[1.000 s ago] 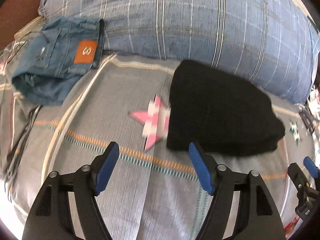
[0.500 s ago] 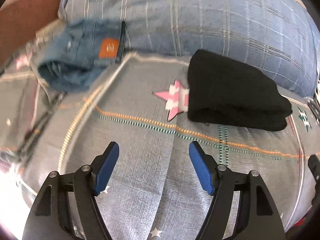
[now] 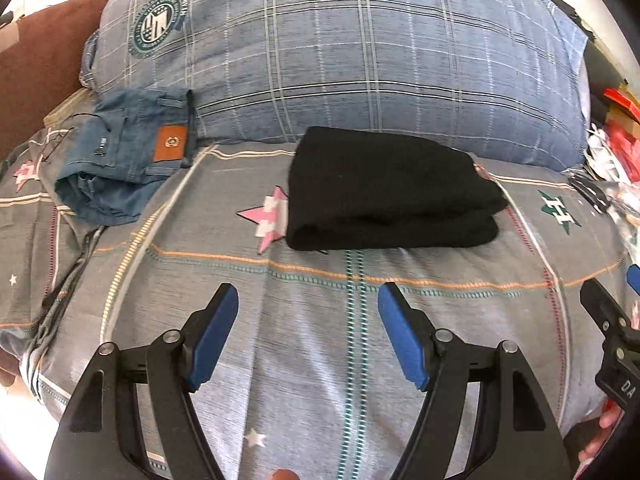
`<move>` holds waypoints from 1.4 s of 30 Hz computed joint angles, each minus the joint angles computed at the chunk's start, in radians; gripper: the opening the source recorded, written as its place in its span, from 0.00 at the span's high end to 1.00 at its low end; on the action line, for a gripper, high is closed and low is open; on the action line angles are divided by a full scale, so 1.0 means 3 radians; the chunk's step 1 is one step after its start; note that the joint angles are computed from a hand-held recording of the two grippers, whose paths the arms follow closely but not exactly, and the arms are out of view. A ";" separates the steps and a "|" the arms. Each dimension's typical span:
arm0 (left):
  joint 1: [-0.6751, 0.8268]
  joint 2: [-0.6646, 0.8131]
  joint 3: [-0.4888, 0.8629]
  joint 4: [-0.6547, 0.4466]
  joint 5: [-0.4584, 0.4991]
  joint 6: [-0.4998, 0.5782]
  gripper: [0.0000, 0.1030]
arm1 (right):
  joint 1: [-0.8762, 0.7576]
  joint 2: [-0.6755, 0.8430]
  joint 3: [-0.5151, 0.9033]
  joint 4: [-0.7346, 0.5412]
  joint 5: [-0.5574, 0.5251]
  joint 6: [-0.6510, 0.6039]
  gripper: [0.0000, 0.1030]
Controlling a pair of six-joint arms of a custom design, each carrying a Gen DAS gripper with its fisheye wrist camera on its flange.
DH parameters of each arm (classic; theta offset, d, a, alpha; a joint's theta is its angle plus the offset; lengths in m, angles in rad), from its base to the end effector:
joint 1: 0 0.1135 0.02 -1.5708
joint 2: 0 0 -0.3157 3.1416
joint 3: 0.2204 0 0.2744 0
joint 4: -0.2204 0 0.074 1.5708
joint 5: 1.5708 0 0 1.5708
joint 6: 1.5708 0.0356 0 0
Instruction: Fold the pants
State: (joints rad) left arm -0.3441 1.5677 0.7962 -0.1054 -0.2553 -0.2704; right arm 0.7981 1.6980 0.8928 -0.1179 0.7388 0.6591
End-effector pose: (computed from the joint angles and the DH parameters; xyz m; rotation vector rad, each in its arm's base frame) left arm 0.3063 -0.1002 0.2021 -0.0229 2.4097 0.0312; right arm 0.2611 0.2334 0.1952 0.1317 2.2010 -0.1430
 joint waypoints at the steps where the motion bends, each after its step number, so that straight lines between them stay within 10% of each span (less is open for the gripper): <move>1: -0.0015 -0.0006 -0.0011 0.0007 0.0009 -0.0007 0.30 | -0.0001 -0.0015 -0.0021 0.0006 0.0015 0.0015 0.00; 42: -0.0113 0.0015 -0.0055 0.0069 0.0210 -0.0023 0.30 | -0.0113 -0.0065 -0.0259 0.0099 -0.0085 0.0104 0.00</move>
State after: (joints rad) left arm -0.3781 1.5723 0.7797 -0.0848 -0.1923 -0.2772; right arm 0.7641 1.6786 0.8152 -0.0883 0.7134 0.6902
